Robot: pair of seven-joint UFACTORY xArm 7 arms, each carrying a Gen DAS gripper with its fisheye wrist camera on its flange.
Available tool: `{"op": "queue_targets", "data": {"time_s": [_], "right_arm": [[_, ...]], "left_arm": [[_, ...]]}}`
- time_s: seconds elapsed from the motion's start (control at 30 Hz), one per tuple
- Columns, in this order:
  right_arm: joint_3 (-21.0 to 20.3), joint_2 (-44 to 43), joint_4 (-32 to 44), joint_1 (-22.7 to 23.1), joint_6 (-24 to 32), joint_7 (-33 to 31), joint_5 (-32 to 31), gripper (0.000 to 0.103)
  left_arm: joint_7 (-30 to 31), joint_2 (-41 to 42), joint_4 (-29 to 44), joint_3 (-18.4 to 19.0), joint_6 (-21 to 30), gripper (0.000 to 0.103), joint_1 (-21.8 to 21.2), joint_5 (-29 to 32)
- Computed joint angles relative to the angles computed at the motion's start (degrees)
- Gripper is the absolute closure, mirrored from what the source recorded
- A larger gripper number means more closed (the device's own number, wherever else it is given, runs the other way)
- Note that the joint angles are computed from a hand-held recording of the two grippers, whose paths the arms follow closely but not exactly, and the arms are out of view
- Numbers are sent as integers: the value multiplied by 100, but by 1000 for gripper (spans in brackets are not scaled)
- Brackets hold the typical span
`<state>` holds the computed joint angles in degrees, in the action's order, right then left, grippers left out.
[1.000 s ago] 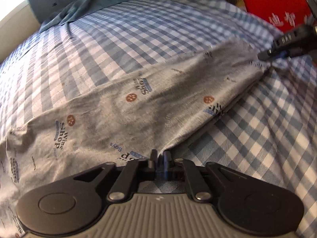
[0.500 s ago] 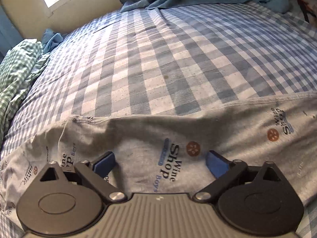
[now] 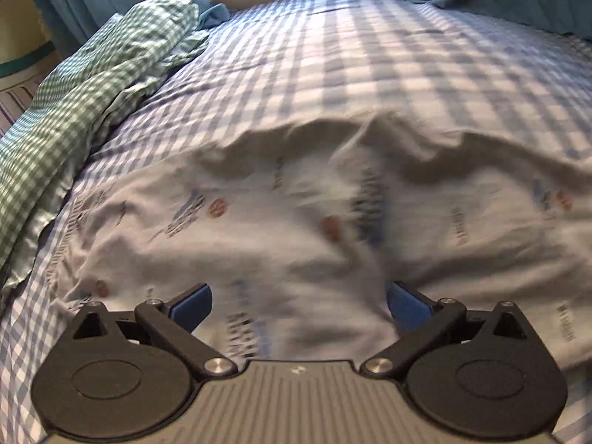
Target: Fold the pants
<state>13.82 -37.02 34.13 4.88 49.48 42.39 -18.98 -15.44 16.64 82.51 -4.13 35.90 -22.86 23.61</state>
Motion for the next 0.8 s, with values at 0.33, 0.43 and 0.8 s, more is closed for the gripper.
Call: {"op": "queue_targets", "data": {"time_s": [0.33,0.43,0.8], "right_arm": [[695,950,1340,-583,249,1318,-457,6],[99,2234,2068,-92,-1550,1295,71,5],[1011,7908,8231,-56,-1471,-1194,3403,40]], "left_arm": [[2349,-166,453,-563,85,0,2018,-2363],[2861,434,1253,-352,-26,0,1733,-2943],[6266,3025,4491,-1321,1157,0,1810,-3143]]}}
